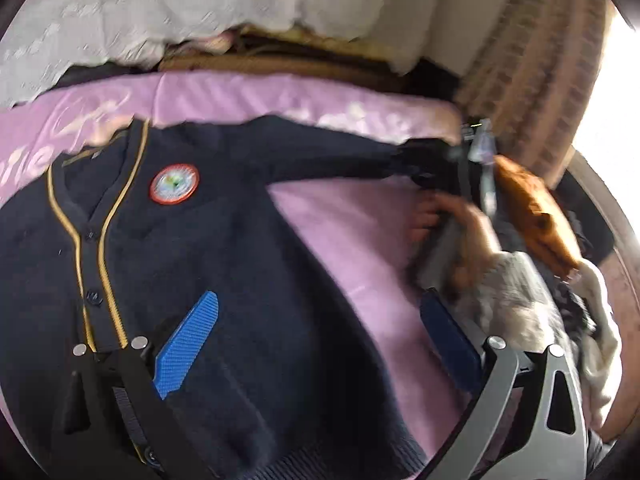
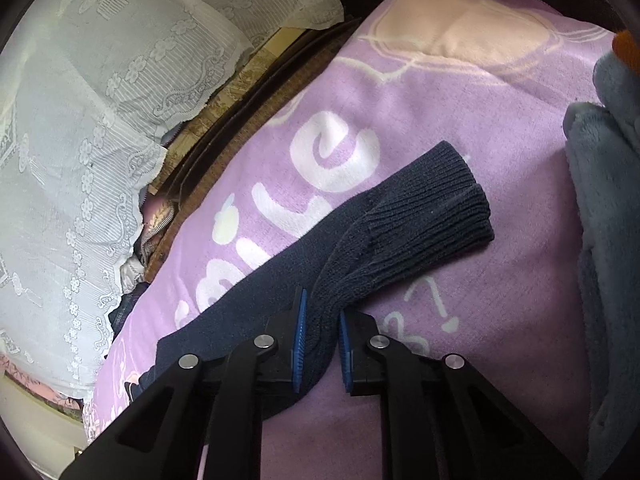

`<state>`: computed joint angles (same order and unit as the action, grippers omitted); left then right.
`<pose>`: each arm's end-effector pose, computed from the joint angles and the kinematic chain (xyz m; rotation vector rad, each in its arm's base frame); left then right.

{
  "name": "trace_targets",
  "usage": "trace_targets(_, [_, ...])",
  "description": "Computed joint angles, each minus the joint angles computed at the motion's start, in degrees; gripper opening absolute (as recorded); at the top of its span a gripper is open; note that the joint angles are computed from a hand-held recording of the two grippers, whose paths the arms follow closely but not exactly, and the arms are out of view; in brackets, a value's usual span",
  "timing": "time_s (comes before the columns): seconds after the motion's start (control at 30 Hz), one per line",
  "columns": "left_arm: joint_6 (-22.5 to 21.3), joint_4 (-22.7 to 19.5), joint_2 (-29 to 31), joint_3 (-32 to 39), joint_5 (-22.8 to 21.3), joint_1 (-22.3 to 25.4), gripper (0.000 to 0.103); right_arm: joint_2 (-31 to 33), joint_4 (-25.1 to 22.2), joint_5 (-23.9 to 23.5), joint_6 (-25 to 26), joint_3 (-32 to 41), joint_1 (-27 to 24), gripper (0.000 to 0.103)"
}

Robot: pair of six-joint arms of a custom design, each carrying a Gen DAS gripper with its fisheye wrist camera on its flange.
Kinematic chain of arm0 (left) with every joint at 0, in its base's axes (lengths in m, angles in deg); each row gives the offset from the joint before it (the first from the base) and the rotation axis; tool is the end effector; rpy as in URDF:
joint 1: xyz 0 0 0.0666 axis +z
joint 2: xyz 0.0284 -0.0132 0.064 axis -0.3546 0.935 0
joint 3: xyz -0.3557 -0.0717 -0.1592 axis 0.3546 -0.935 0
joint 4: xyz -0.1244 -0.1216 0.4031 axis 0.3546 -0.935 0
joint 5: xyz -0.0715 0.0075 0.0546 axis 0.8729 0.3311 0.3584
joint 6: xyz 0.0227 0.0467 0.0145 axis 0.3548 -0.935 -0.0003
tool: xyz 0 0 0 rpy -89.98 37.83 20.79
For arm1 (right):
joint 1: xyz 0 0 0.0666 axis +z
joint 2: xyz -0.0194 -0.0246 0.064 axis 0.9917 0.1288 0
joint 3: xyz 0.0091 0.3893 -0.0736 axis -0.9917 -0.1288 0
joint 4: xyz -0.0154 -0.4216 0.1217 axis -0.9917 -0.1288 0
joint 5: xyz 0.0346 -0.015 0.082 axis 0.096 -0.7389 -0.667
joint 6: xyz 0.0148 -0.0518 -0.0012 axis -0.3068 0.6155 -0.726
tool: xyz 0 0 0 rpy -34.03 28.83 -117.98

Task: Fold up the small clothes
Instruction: 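Lift the held sleeve cuff up off the sheet with the right gripper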

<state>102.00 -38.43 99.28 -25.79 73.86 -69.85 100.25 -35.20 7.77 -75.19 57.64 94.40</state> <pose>0.2755 -0.3035 0.3226 0.0089 2.4716 -0.3618 0.4904 0.1053 0.2760 0.5403 2.0909 0.6728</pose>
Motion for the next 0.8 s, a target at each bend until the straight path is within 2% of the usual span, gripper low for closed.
trace_targets(0.07, [0.44,-7.03,7.70,4.07,2.14,1.85,0.098,0.13,-0.34,-0.40,-0.28,0.12,-0.15,0.015])
trace_targets(0.1, [-0.52,-7.93,8.40,3.61,1.86,1.74,0.099,0.26,-0.50,-0.62,-0.66,0.24,-0.17,0.015])
trace_targets(0.17, [-3.18,-9.05,12.12,5.86,-7.79,-2.13,0.099,0.37,-0.08,-0.89,-1.28,0.27,-0.25,0.015])
trace_targets(0.27, [-5.38,-8.99,11.46,7.56,-8.16,-2.36,0.098,-0.35,1.55,0.10,-0.69,-0.22,0.12,0.015])
trace_targets(0.37, [-4.79,-9.93,12.43,10.62,-15.56,-3.38,0.098,-1.03,2.22,1.49,0.74,-0.29,0.59,0.014])
trace_targets(0.4, [-5.02,-11.82,14.35,12.16,-15.77,-3.00,0.098,-0.72,0.59,2.30,1.58,0.38,0.80,0.014])
trace_targets(0.43, [-5.24,-14.37,18.25,14.72,-11.44,-1.98,0.098,0.13,-2.07,2.54,1.72,1.48,0.84,0.014])
trace_targets(0.47, [-6.43,-15.21,20.85,15.55,-5.23,-0.04,0.099,1.07,-3.94,1.40,0.98,2.25,0.49,0.015])
trace_targets(0.5, [-5.21,-13.17,20.24,14.95,-4.39,0.78,0.099,1.54,-3.47,-0.42,-0.51,2.06,-0.18,0.013])
trace_targets(0.57, [-5.14,-13.23,18.68,15.24,-3.90,1.72,0.099,0.97,0.37,-4.99,-5.16,0.28,-1.96,0.016])
trace_targets(0.6, [-6.08,-12.82,17.77,15.64,-4.17,2.48,0.099,0.59,1.39,-5.01,-6.40,-0.24,-2.23,0.021])
trace_targets(0.67, [-5.42,-12.64,16.65,16.40,-8.32,3.56,0.099,0.05,2.92,-3.33,-7.57,-0.86,-2.18,0.028])
trace_targets(0.7, [-5.26,-12.73,16.85,17.38,-9.06,4.59,0.099,0.03,3.73,-3.08,-8.33,-1.01,-2.23,0.032])
trace_targets(0.8, [-4.59,-14.04,20.95,22.02,-8.82,8.54,0.099,0.06,6.31,-0.76,-10.21,-1.59,-2.56,0.033])
